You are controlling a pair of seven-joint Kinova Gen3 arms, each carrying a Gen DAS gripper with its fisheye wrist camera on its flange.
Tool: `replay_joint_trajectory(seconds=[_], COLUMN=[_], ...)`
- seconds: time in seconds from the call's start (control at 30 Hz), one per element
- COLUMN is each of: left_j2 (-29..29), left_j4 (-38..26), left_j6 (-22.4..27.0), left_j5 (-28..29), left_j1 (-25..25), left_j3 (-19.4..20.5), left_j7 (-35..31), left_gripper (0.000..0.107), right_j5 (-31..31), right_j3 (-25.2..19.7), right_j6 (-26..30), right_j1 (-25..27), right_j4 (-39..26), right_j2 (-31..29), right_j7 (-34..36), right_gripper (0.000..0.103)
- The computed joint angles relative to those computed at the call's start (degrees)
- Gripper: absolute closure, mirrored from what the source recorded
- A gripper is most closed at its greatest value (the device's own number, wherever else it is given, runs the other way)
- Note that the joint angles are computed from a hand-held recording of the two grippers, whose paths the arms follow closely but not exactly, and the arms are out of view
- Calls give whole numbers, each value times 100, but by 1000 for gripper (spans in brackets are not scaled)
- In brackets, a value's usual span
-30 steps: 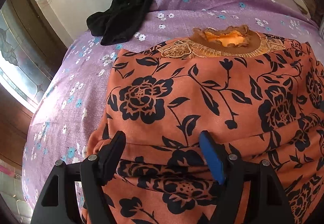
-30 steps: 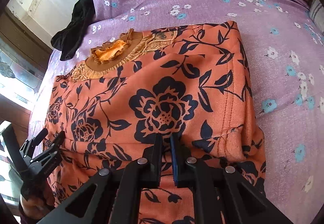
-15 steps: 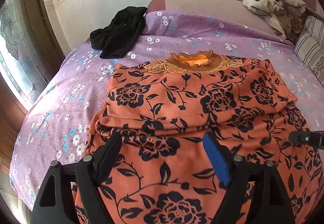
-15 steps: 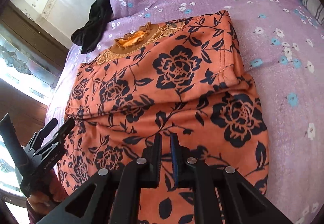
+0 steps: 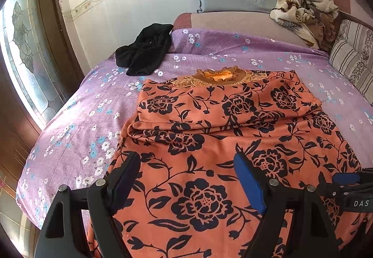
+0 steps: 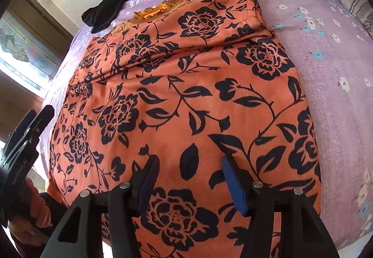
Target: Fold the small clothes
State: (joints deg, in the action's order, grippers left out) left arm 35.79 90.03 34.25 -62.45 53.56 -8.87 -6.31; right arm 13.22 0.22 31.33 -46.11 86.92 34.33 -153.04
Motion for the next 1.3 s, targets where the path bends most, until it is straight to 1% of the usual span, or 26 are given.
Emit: replay_joint_trajectory(seconds=[0.1, 0.23, 0.37, 0.47, 0.53, 0.63, 0.7, 0.73, 0.8, 0.87, 0.9, 0.93, 0.97, 1.0, 1.03, 1.07, 1.1, 1.13, 1.17, 1.2, 1.23, 1.27, 1.3], left_j2=[-38, -81, -106, -172, -251, -451, -596, -661, -796, -888, -923, -966, -1017, -1078, -1141, -1204, -1241, -1265, -1275, -1302, -1334, -1389, -1442], left_j4=[119, 261, 373, 556, 729, 1030, 1217, 1311, 1496, 1649, 1724, 1805, 1883, 1974, 2072, 2153, 2217, 2266, 2299, 2349, 2416, 2498, 2577], left_j6=[17, 59, 102, 100, 104, 61, 86, 87, 74, 67, 35, -30, -135, -277, -450, -611, -741, -821, -859, -910, -1019, -1191, -1407], left_j5=[-44, -167, -176, -26, 156, 483, 679, 731, 778, 765, 738, 730, 763, 839, 949, 1085, 1204, 1300, 1361, 1399, 1444, 1578, 1795], left_j1=[32, 53, -55, -216, -383, -691, -873, -948, -1090, -1212, -1272, -1350, -1457, -1583, -1718, -1858, -1949, -1993, -1981, -1952, -1950, -2055, -2265], left_j3=[-32, -26, 108, 164, 189, 179, 144, 118, 101, 127, 152, 194, 251, 309, 366, 423, 456, 457, 422, 367, 315, 331, 430], left_j7=[115, 277, 234, 215, 218, 311, 427, 510, 629, 669, 665, 630, 560, 475, 368, 202, 40, -110, -209, -263, -302, -434, -660], left_gripper=[25, 25, 25, 25, 25, 25, 25, 25, 25, 25, 25, 25, 26, 28, 37, 48, 53, 62, 66, 66, 66, 66, 66], right_j5=[259, 617, 895, 1088, 1143, 984, 872, 909, 1158, 1365, 1374, 1477, 1526, 1616, 1738, 1782, 1738, 1658, 1637, 1571, 1454, 1431, 1500], right_j3=[197, 329, 343, 300, 203, -11, -20, 115, 622, 1107, 1315, 1417, 1476, 1428, 1275, 1102, 913, 718, 504, 383, 368, 434, 396], right_j6=[143, 202, 135, 103, -10, -559, -850, -874, -995, -1429, -1662, -1895, -2128, -2361, -2594, -2827, -3060, -3293, -3526, -3759, -3992, -4155, -4385], right_j1=[-351, -694, -890, -1001, -984, -741, -640, -731, -1101, -1342, -1317, -1360, -1297, -1127, -863, -598, -332, -67, 199, 358, 411, 366, 427], right_j4=[20, 168, 412, 585, 774, 1319, 1666, 1812, 2175, 2669, 2935, 3094, 3246, 3404, 3523, 3611, 3680, 3729, 3765, 3793, 3849, 3904, 3960], right_j2=[-1, -61, -179, -266, -380, -719, -962, -1089, -1349, -1666, -1840, -1908, -1931, -1981, -1986, -1946, -1877, -1788, -1683, -1579, -1511, -1493, -1463], right_j7=[-230, -613, -967, -1139, -1164, -1144, -1152, -1257, -1688, -2154, -2387, -2563, -2796, -3029, -3262, -3411, -3468, -3450, -3418, -3294, -3090, -2979, -2938], right_gripper=[42, 42, 42, 42, 42, 43, 45, 45, 45, 45, 45, 44, 44, 44, 44, 44, 44, 44, 44, 43, 43, 44, 48])
